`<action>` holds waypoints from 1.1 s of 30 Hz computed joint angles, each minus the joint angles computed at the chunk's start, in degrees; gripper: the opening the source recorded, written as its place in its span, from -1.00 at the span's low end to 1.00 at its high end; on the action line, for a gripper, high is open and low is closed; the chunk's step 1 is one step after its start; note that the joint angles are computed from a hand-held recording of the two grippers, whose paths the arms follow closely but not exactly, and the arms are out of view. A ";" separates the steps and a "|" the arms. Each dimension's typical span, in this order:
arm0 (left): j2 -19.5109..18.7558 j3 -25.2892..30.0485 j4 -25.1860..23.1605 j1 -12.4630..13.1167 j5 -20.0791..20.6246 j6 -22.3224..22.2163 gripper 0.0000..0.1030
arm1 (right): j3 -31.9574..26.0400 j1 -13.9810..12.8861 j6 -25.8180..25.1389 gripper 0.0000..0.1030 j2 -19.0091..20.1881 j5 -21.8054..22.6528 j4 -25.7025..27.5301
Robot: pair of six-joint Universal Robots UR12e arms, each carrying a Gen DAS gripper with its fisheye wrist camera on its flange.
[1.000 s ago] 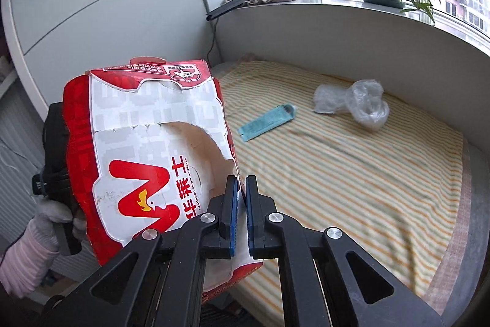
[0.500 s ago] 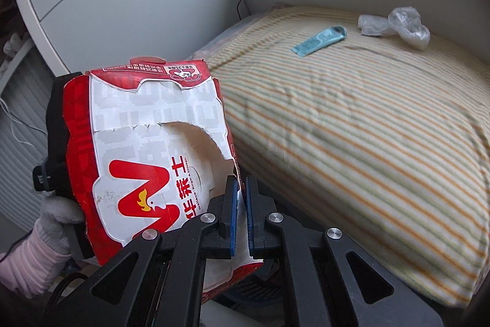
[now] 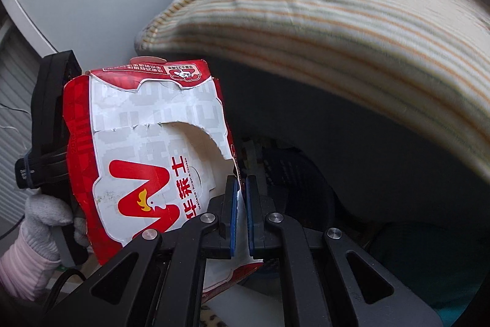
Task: Collect trash
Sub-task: 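Lift the rubber band and M bag and carry them over the wastebasket, then open both tools to drop the band and M bag into the wastebasket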
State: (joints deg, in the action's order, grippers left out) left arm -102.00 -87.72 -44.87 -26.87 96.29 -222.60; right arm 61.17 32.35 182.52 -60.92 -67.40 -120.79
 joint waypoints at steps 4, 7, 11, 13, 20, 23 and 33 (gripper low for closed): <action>-0.81 -0.12 -1.67 -0.07 -0.58 -0.44 -0.96 | 0.93 0.25 1.73 -0.93 0.30 -0.97 0.61; -1.31 -0.43 -2.76 -0.17 -1.17 -0.71 -0.96 | 1.16 0.42 2.31 -0.93 0.76 -1.51 1.51; -1.91 -0.74 -4.19 -0.13 -1.81 -1.10 -0.96 | 0.34 0.71 2.78 -0.93 1.95 -3.27 3.18; -2.44 -0.50 -4.91 -0.15 -2.04 -1.39 -0.96 | -0.32 0.93 3.10 -0.93 2.57 -4.19 4.00; -2.97 -0.73 -6.09 -0.08 -2.26 -1.98 -0.96 | -2.10 1.20 4.83 -0.87 4.21 -6.63 5.56; -3.14 -0.65 -6.36 -0.03 -2.24 -1.84 -0.96 | -2.55 1.33 5.33 -0.85 4.62 -7.05 5.89; -3.36 -0.69 -7.30 0.16 -2.25 -2.25 -0.96 | -1.22 2.05 5.01 -0.84 3.44 -7.86 6.14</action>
State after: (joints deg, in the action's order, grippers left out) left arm -105.35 -88.41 -52.17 -26.70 94.04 -224.85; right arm 59.95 34.41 187.53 -57.48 -75.27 -114.65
